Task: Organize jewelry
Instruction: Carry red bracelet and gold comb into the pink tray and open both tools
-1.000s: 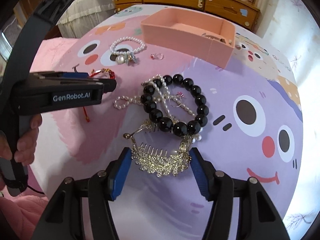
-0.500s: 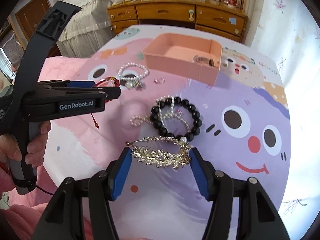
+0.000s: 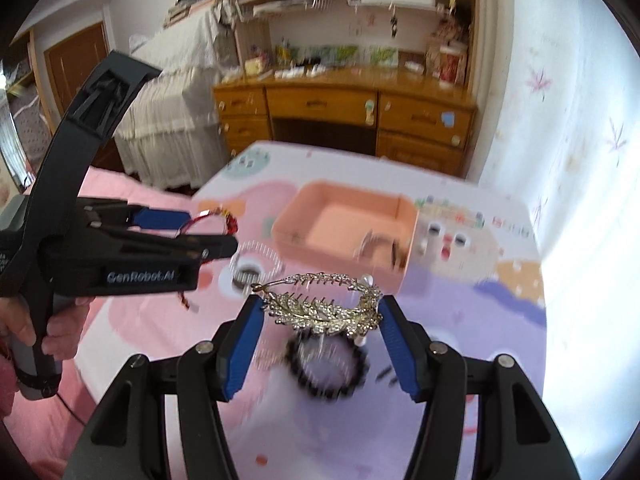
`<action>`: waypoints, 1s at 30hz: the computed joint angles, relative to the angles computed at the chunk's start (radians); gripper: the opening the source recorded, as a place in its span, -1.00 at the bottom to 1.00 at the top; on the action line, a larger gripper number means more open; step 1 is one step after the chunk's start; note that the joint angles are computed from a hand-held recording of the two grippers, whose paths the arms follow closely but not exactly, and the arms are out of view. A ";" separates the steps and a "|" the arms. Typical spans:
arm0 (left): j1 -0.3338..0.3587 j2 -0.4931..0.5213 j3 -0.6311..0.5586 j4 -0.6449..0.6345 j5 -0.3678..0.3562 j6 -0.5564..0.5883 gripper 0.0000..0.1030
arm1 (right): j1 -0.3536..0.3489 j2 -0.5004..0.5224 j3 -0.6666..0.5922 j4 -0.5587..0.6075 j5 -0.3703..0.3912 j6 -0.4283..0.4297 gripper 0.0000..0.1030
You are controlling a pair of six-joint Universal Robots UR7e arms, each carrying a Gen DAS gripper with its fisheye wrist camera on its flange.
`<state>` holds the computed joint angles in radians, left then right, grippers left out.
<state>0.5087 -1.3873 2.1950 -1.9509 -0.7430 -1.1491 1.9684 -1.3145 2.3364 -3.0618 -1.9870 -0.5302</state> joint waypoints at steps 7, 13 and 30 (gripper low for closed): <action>0.057 0.037 -0.062 -0.046 0.058 0.089 0.17 | -0.013 0.077 -0.068 -0.113 0.029 -0.063 0.15; 0.122 0.067 -0.075 -0.216 0.080 0.190 0.17 | -0.034 0.152 -0.124 -0.163 0.059 -0.084 0.15; 0.269 0.188 -0.134 -0.483 0.007 0.391 0.52 | -0.105 0.250 -0.226 -0.076 0.068 -0.005 -0.37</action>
<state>0.7773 -1.1993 2.0610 -2.4341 -0.7357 -0.7584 1.8631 -1.0641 2.1101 -3.1379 -1.9191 -0.5355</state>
